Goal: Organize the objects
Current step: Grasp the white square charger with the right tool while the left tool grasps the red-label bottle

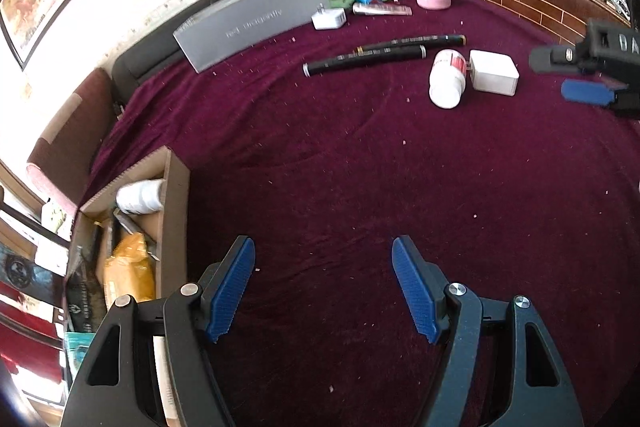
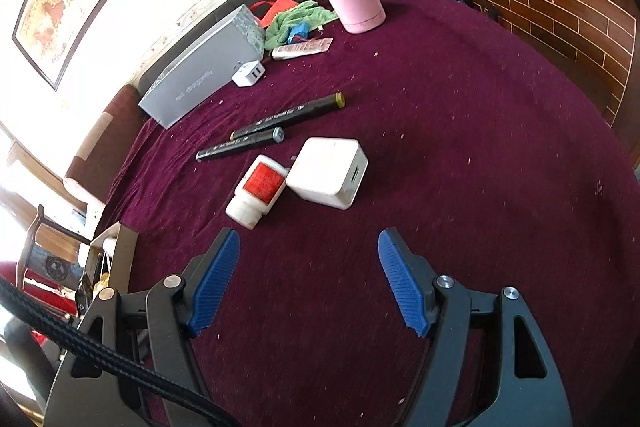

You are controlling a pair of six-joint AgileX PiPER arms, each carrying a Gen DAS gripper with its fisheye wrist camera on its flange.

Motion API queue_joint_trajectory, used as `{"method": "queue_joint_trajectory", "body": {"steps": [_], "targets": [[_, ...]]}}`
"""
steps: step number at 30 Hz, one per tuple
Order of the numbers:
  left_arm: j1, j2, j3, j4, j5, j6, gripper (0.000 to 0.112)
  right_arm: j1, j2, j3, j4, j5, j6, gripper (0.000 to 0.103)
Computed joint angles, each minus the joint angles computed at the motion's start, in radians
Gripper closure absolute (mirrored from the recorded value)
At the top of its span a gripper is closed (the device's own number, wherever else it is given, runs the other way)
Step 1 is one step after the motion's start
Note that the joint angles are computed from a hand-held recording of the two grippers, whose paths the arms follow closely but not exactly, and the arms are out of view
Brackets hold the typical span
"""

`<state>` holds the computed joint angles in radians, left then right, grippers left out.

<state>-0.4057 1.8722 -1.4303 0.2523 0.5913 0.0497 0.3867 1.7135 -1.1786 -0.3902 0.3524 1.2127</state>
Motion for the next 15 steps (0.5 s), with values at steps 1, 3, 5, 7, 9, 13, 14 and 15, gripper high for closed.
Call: {"method": "queue_joint_trajectory", "body": {"steps": [1, 3, 5, 7, 9, 13, 14, 15], "targets": [[0.000, 0.014, -0.007, -0.007, 0.005, 0.003, 0.047, -0.005, 0.005, -0.010, -0.004, 0.005, 0.002, 0.031], [0.000, 0.038, -0.018, -0.016, 0.014, 0.007, 0.047, -0.021, 0.015, -0.033, -0.012, 0.007, 0.006, 0.031], [0.008, 0.043, -0.010, -0.031, -0.009, 0.004, 0.040, -0.038, 0.033, -0.066, -0.032, 0.010, 0.025, 0.031], [0.018, 0.052, -0.019, -0.052, -0.007, 0.011, 0.035, -0.062, 0.062, -0.113, -0.028, 0.016, 0.014, 0.031], [0.035, 0.061, -0.027, -0.093, -0.006, 0.026, 0.029, -0.088, 0.106, -0.175, 0.019, 0.033, -0.043, 0.031], [0.064, 0.070, -0.022, -0.148, -0.027, 0.045, 0.015, -0.125, 0.181, -0.250, 0.137, 0.042, -0.164, 0.031], [0.072, 0.072, -0.020, -0.165, -0.032, 0.050, 0.011, -0.130, 0.193, -0.255, 0.156, 0.038, -0.179, 0.031], [0.085, 0.081, -0.031, -0.207, -0.022, 0.075, 0.011, -0.132, 0.207, -0.252, 0.168, 0.034, -0.187, 0.031]]}}
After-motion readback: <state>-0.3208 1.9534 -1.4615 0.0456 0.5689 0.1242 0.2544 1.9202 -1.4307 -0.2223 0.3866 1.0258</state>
